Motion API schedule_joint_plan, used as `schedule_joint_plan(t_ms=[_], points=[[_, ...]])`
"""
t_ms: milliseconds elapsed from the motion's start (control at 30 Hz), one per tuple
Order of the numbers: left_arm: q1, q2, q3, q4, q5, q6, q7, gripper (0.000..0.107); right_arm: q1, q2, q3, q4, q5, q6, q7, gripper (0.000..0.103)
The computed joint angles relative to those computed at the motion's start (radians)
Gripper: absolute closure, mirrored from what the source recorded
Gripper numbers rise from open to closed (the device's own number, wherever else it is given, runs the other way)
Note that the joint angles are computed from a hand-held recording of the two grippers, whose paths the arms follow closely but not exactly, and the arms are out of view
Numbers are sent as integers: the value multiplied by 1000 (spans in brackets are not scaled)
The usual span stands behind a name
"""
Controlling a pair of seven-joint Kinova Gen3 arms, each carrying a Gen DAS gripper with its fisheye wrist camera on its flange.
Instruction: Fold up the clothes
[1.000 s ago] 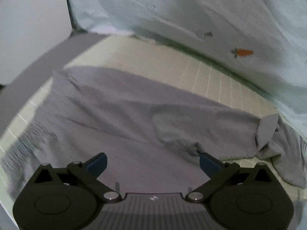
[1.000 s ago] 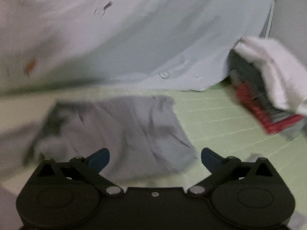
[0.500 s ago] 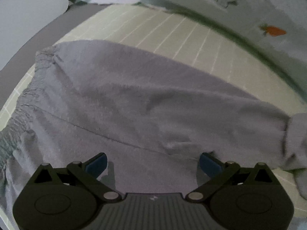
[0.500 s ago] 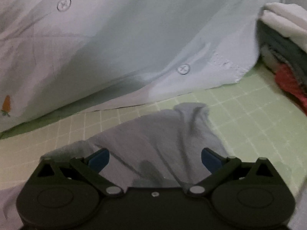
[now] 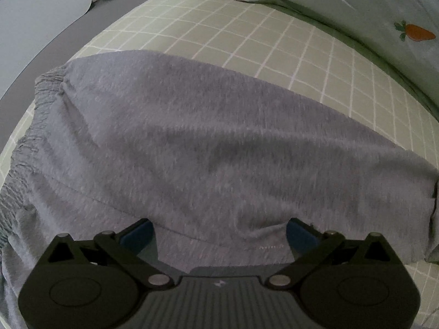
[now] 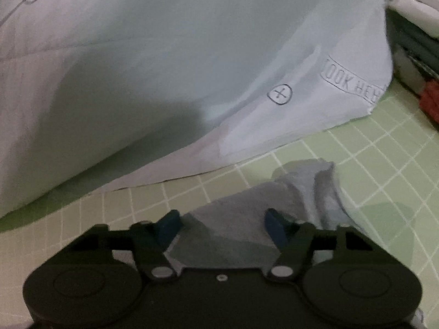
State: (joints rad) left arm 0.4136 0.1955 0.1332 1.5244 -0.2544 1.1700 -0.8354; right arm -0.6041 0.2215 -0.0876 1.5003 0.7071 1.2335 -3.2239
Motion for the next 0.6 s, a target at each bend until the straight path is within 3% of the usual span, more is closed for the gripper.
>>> schedule_joint_plan(t_ms=[33, 133, 233, 467, 600], points=[[-2, 5, 0, -7, 3, 5, -2, 5, -3, 3, -1, 2, 8, -1, 5, 48], [-12, 12, -1, -20, 19, 17, -30, 5, 1, 1, -4, 5, 8, -12, 42, 102], [-27, 12, 2, -29, 43, 25, -89, 5, -5, -25, -8, 22, 28, -21, 47, 103], [-28, -64, 9, -8, 33, -23, -134, 5, -70, -103, -66, 10, 175, 97, 3, 103], [-35, -94, 21, 7, 47, -34, -145, 5, -59, -124, -97, 2, 144, 111, 22, 102]])
